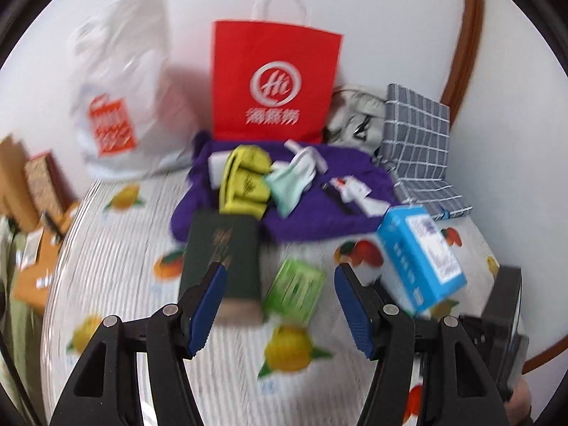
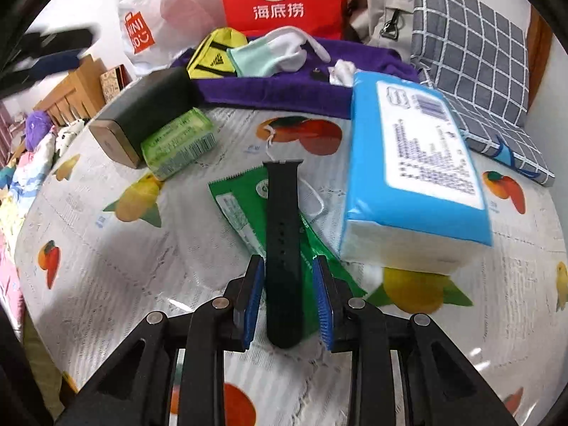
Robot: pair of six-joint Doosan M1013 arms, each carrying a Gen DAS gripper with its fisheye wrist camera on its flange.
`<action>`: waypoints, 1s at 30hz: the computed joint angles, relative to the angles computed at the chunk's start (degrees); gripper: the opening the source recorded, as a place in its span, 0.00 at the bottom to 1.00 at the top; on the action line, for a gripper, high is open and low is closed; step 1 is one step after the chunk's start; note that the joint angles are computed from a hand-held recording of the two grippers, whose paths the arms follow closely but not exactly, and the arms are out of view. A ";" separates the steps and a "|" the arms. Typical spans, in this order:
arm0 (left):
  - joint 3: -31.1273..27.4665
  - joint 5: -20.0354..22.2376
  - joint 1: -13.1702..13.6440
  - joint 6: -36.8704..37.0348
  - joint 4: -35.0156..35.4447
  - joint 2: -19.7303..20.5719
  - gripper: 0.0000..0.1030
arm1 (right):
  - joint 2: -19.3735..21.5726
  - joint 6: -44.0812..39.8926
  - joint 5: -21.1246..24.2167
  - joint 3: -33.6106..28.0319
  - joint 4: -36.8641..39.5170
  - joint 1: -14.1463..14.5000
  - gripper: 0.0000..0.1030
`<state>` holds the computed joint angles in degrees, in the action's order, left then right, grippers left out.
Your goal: Organize soft objects
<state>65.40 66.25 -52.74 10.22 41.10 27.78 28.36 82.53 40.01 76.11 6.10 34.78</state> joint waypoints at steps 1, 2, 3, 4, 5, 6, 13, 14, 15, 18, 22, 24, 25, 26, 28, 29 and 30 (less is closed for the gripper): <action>1.03 -0.39 -0.21 -1.31 -0.30 -0.51 0.59 | -0.02 -0.38 -0.88 0.28 0.34 -0.02 0.28; 2.86 -1.26 -0.52 -3.96 -0.73 -1.48 0.59 | -0.04 -0.59 -1.11 0.37 1.57 -0.23 0.25; 4.14 -2.00 -0.75 -5.99 -0.95 -2.15 0.59 | -0.13 -1.37 -0.96 0.43 3.22 -0.47 0.22; 5.39 -2.80 -0.98 -7.88 -1.11 -2.80 0.59 | -0.28 -2.65 -0.51 0.53 5.47 -0.77 0.20; 6.27 -3.36 -1.17 -9.11 -1.27 -3.24 0.59 | -0.40 -4.29 0.27 0.55 8.41 -1.11 0.20; 7.14 -3.71 -1.43 -10.38 -1.52 -3.67 0.59 | -0.77 -6.50 0.82 1.09 12.46 -1.60 0.20; 10.15 -3.62 -2.93 -16.26 -2.38 -4.97 0.59 | -4.71 -9.94 -1.23 6.70 19.65 -1.78 0.20; 10.39 -3.81 -3.11 -16.76 -2.70 -5.08 0.59 | -5.38 -10.59 -1.56 7.44 20.56 -1.88 0.20; 10.35 -3.55 -3.35 -16.88 -2.92 -5.08 0.59 | -6.15 -10.92 -2.26 8.21 20.70 -1.87 0.20; 9.74 -1.83 -4.32 -17.26 -2.31 -4.88 0.59 | -8.22 -10.50 -4.50 10.31 19.19 -1.83 0.20; 9.12 -0.68 -5.27 -17.27 -2.02 -4.64 0.59 | -10.48 -8.46 -7.36 12.90 16.69 -2.38 0.20; 8.86 -0.17 -5.67 -17.54 -2.00 -4.48 0.59 | -11.62 -5.37 -8.56 14.29 12.55 -2.57 0.20; 8.74 -0.02 -5.90 -17.56 -2.09 -4.38 0.59 | -11.97 -4.54 -8.91 14.77 11.39 -2.72 0.20; 8.63 0.22 -6.07 -17.55 -2.13 -4.28 0.59 | -12.35 -3.69 -9.28 15.37 10.29 -2.92 0.20; 8.40 0.66 -6.24 -17.44 -2.29 -4.09 0.59 | -12.57 -2.35 -9.19 16.09 9.08 -3.41 0.20; 8.26 0.82 -6.34 -17.36 -2.50 -3.95 0.59 | -12.48 -1.68 -8.80 16.38 8.48 -3.71 0.20; 8.23 0.86 -6.39 -17.36 -2.61 -3.91 0.59 | -12.31 -0.83 -8.45 16.43 7.40 -3.80 0.20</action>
